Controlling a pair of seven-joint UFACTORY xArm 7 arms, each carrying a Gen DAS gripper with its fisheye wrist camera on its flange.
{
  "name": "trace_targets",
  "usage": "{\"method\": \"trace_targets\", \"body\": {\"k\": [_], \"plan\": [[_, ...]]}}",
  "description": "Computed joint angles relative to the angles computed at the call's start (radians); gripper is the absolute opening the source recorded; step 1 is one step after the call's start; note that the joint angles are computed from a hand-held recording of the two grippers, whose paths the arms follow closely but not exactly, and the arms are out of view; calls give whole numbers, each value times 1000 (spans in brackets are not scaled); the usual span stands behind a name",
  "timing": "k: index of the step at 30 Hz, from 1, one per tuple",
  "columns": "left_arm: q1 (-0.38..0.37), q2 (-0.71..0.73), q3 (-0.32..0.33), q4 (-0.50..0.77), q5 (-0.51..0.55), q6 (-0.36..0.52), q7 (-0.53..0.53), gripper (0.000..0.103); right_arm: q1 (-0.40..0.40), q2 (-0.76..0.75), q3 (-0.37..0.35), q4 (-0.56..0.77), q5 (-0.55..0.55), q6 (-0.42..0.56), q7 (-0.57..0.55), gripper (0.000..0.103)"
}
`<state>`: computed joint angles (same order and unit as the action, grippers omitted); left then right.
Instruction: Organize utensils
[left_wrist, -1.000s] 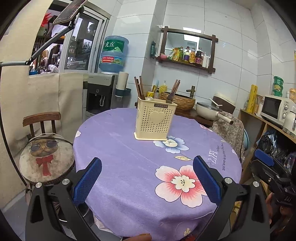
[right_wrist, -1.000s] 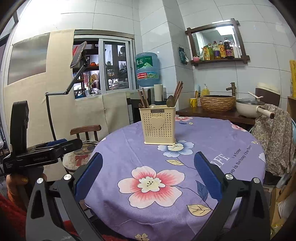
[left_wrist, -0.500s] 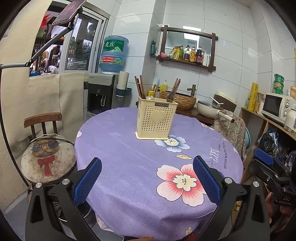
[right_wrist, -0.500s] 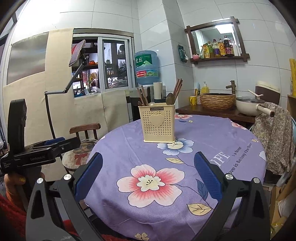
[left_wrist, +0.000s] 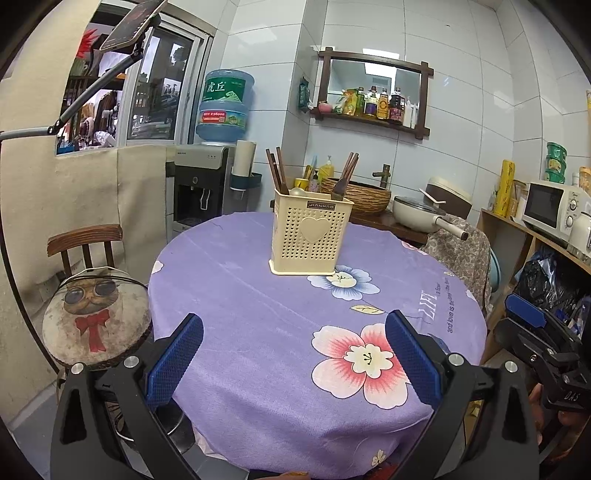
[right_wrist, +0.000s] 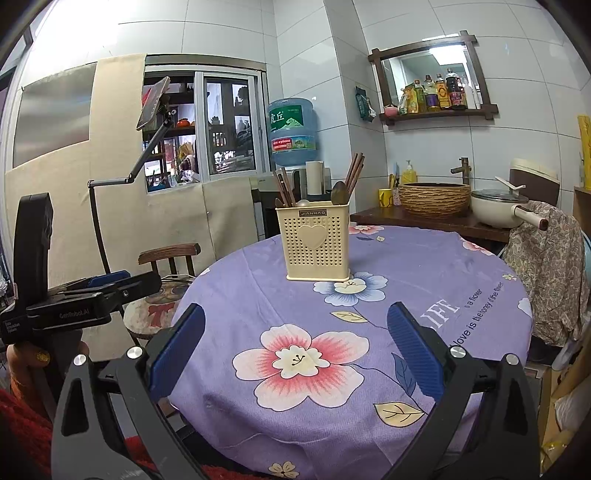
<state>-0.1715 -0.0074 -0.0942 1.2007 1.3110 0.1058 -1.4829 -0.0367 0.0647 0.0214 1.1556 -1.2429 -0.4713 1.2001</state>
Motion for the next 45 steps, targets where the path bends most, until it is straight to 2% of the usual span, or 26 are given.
{"method": "trace_targets", "body": {"k": [9, 21, 36, 45], "plan": [[-1, 1, 0, 1, 8, 4, -3, 97, -1, 6, 1, 11, -26, 2, 26, 97], [-4, 6, 2, -1, -37, 7, 56, 97, -2, 10, 2, 14, -29, 2, 27, 97], [-8, 4, 1, 2, 10, 27, 16, 97, -1, 13, 5, 9, -14, 9, 15, 97], [-13, 10, 3, 0, -30, 33, 64, 97, 0, 14, 10, 7, -12, 18, 20, 97]]}}
